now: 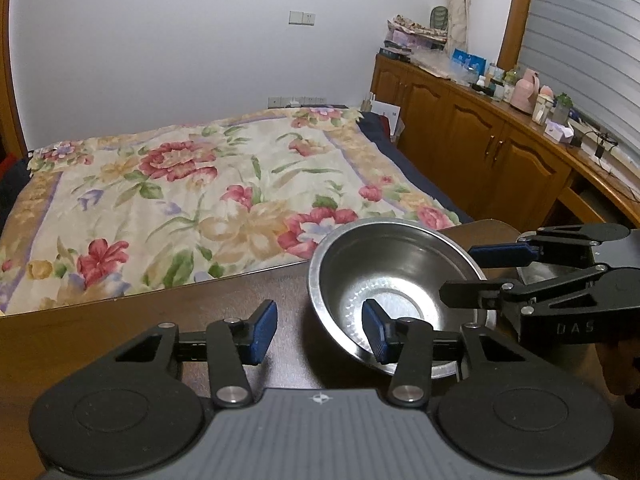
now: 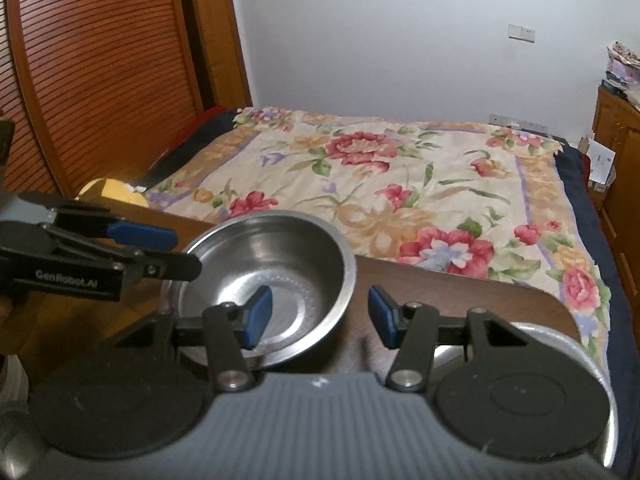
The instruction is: Organize plates and bowls
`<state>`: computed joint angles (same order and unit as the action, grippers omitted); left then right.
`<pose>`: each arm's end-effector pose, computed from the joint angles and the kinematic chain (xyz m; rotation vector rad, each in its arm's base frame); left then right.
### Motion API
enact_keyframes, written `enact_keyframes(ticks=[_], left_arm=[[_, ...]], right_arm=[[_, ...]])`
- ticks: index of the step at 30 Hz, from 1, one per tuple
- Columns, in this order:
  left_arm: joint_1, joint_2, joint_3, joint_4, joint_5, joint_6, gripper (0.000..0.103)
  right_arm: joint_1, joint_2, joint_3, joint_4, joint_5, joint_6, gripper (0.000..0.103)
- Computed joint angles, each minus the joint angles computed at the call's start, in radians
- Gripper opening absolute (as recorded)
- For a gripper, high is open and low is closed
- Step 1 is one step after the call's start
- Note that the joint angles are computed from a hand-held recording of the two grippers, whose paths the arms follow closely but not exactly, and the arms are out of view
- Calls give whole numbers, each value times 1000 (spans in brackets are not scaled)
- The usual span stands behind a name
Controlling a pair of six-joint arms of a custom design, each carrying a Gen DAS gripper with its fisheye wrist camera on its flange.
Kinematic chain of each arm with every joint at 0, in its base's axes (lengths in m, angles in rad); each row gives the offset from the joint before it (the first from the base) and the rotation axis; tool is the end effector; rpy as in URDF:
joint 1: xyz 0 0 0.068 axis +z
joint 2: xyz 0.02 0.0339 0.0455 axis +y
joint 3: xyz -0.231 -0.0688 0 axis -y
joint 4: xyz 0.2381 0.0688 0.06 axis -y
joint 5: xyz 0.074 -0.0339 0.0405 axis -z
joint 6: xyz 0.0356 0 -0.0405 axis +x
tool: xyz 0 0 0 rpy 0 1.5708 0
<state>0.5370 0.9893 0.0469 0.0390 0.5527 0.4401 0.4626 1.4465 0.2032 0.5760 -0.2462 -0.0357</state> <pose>0.1352 0.0587 0.0673 0.1145 2.3086 -0.2018 0.1841 0.1015 0.0694 -0.6884 2.1556 0.5053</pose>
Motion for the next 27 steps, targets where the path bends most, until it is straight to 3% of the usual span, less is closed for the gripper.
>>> enact_keyframes(ticks=[7, 11, 13, 14, 15, 19, 27], left_arm=[[-23, 114, 14, 75, -15, -15, 43], [-25, 142, 23, 77, -12, -12, 35], [-22, 164, 37, 65, 0, -5, 25], [-22, 164, 39, 56, -4, -11, 24], [-22, 155, 39, 46, -2, -16, 23], [-17, 4, 17, -80, 9, -12, 21], [45, -518, 4, -532, 92, 30, 20]], right_arm=[[18, 34, 18, -11, -2, 3, 53], [20, 39, 21, -14, -13, 10, 49], [15, 45, 24, -14, -21, 13, 44], [10, 52, 29, -16, -27, 17, 40], [7, 59, 29, -9, -32, 27, 30], [-14, 65, 29, 4, -37, 85, 20], [-31, -143, -41, -86, -43, 124, 20]])
